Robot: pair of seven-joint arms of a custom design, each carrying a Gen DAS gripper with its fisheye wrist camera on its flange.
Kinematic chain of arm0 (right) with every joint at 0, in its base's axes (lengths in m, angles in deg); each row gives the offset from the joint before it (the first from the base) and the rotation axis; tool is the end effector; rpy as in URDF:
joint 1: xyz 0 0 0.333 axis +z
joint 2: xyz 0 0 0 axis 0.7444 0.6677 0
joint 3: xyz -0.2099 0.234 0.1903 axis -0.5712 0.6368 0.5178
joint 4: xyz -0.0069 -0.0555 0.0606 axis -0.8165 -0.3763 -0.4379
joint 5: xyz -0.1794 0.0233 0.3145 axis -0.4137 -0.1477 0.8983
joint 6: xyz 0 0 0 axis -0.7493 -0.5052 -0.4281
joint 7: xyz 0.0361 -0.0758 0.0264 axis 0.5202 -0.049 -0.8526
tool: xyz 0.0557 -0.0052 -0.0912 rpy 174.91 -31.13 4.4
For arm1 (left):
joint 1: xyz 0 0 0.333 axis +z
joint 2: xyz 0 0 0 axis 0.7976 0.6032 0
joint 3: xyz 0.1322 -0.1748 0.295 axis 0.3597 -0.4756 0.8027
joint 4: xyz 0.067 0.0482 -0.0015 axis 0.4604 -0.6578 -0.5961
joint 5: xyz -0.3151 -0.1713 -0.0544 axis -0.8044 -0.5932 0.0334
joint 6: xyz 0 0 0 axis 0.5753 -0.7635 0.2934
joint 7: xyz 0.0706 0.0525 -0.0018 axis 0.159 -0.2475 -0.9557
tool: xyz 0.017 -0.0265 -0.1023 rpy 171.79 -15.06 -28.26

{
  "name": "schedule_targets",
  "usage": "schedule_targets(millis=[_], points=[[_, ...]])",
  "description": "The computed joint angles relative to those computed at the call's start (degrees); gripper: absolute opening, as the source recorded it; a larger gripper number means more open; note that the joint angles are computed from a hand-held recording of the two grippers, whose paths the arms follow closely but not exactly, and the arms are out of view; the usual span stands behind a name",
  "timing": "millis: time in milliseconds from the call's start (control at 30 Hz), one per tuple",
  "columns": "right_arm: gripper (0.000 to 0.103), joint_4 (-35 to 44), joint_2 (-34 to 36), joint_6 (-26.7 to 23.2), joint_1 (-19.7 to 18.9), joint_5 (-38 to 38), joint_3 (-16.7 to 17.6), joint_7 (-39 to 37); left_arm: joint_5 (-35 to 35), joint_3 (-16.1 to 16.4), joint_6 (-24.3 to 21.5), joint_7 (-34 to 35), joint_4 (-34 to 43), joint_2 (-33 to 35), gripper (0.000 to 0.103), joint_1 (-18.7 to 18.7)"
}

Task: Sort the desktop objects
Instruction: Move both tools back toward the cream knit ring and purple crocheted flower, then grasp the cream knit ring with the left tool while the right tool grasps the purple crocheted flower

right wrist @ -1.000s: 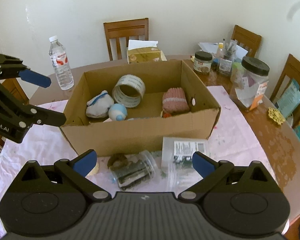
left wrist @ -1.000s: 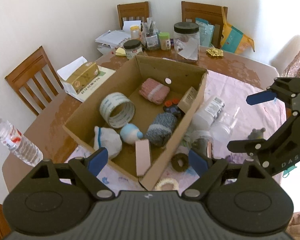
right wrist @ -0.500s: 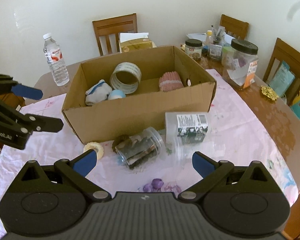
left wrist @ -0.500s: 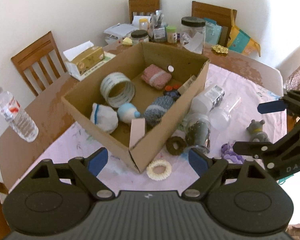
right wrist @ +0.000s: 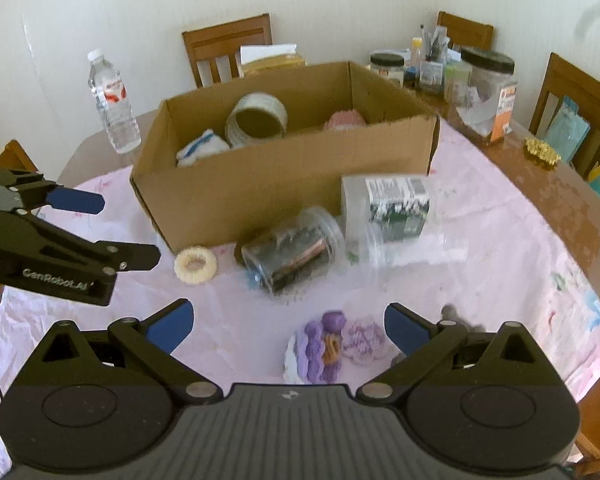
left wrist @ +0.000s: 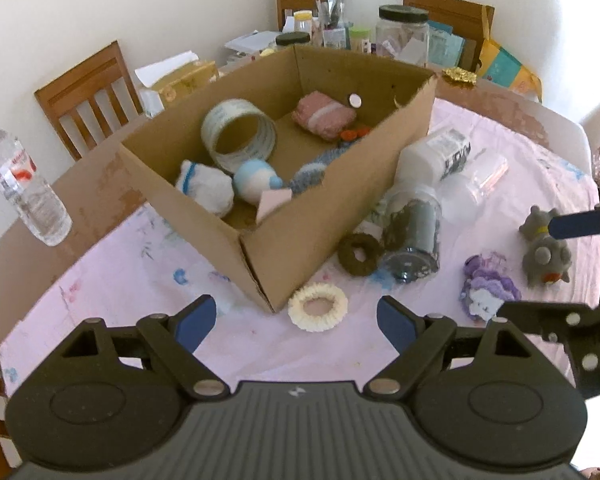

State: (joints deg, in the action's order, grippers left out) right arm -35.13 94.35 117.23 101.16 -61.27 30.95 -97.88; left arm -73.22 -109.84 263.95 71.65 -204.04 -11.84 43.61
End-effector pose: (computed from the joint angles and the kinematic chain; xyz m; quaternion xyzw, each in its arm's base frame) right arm 0.4515 0.5704 0.3721 -0.5196 0.7748 -0.2556 0.2539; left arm 0.5835 -0.2839 0.3870 -0.2843 0.9018 -0.2846 0.1579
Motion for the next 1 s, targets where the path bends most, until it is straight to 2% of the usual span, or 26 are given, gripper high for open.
schedule_targets(millis=[100, 233, 333, 467, 800, 1000], points=[[0.103, -0.7, 0.39, 1.27, -0.21, 0.44, 0.3, 0.4, 1.06, 2.53, 0.35, -2.43, -0.18, 0.77, 0.087, -2.64], [0.103, -1.12, 1.01, 2.49, -0.23, 0.99, 0.41, 0.16, 2.42, 3.68, 1.21, -4.83, -0.24, 1.89, 0.087, -4.23], [0.103, -1.06, 1.64, 2.97, -0.08, 1.3, 0.28, -0.46, 4.53, 7.31, 2.76, -8.3, -0.37, 2.55, 0.084, -7.81], [0.103, -1.21, 2.31, 4.04, -0.17, 1.79, 0.1, -1.08, 6.46, 9.09, 3.71, -11.6, -0.34, 3.57, 0.082, -9.64], [0.103, -0.48, 4.27, 6.17, -0.3, 3.42, -0.35, -4.51, 9.2, 11.68, 3.5, -18.37, 2.04, 6.15, 0.069, -11.98], [0.103, -0.3, 5.16, 7.82, -0.57, 5.34, -0.59, -5.84, 9.76, 11.73, 2.74, -21.51, 3.17, 7.1, 0.063, -11.94]])
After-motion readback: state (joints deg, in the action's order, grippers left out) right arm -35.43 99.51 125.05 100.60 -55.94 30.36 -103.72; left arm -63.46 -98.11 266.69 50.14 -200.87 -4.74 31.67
